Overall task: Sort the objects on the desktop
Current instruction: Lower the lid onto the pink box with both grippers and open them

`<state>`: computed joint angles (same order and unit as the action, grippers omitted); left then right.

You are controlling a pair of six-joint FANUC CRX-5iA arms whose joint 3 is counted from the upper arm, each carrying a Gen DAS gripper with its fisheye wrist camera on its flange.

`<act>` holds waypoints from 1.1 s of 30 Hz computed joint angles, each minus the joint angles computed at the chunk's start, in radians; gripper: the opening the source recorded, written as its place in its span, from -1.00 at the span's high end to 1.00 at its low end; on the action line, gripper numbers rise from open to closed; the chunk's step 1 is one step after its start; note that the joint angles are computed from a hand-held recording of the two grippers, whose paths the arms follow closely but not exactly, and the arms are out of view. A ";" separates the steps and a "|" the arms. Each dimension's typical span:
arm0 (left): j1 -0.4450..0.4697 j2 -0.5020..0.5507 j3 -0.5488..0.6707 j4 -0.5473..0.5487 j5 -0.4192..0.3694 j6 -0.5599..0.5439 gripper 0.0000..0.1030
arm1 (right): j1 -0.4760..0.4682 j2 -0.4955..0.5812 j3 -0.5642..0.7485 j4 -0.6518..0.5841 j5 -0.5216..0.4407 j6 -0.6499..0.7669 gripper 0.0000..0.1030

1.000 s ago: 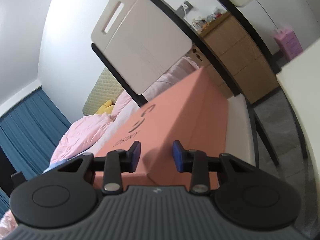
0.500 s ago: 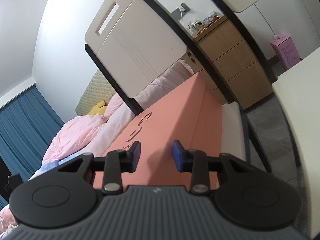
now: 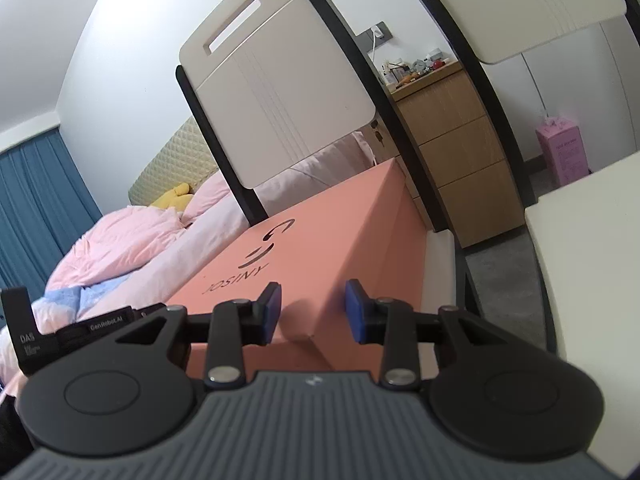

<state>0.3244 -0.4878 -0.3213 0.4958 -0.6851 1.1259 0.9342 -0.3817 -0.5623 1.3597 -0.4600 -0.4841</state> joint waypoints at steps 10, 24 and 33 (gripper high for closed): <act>0.011 -0.077 -0.052 0.059 -0.001 -0.084 -0.36 | 0.051 0.000 0.010 -0.028 -0.056 0.090 0.30; 0.191 -0.335 -0.177 0.373 -0.194 -0.319 -0.74 | 0.300 -0.017 0.038 -0.009 -0.429 0.184 0.50; 0.388 -0.410 -0.185 0.528 -0.368 -0.420 -0.97 | 0.492 0.008 0.121 -0.022 -0.634 0.274 0.46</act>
